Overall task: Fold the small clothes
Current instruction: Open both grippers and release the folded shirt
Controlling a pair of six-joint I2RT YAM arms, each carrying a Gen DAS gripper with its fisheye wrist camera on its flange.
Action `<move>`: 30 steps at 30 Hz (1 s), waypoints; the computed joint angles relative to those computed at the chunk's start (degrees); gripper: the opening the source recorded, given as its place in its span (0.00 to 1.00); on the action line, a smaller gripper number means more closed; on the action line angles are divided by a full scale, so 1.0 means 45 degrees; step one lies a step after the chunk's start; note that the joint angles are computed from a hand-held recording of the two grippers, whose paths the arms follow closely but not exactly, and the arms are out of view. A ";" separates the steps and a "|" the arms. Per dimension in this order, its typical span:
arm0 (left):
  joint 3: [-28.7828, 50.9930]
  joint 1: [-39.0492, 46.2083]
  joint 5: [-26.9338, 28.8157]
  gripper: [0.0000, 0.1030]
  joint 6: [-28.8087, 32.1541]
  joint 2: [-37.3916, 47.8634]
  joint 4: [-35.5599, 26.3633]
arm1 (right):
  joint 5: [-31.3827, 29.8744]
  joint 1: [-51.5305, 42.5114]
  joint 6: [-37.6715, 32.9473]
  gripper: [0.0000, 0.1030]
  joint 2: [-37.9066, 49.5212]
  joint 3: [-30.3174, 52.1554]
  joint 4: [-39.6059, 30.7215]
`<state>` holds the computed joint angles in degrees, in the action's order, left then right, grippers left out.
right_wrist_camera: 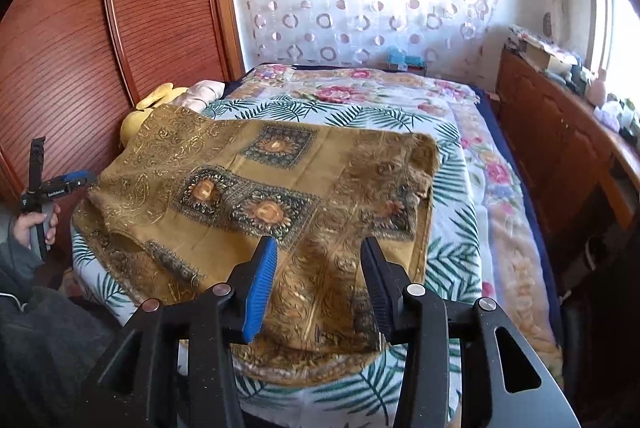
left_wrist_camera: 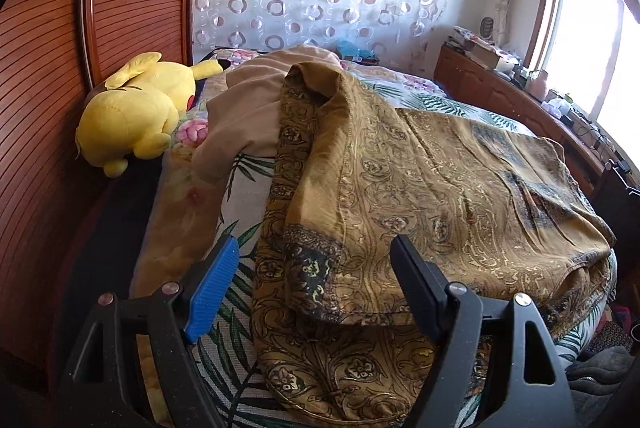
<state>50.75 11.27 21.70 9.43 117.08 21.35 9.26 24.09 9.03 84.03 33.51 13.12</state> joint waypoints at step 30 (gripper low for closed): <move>0.0321 0.0415 -0.0146 0.76 0.0034 0.0981 0.0174 | 0.0069 0.0554 -0.1297 0.46 0.9841 0.8588 -0.0375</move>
<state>52.20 13.14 21.05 9.58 121.50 22.13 9.57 26.58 3.19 128.31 72.15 11.44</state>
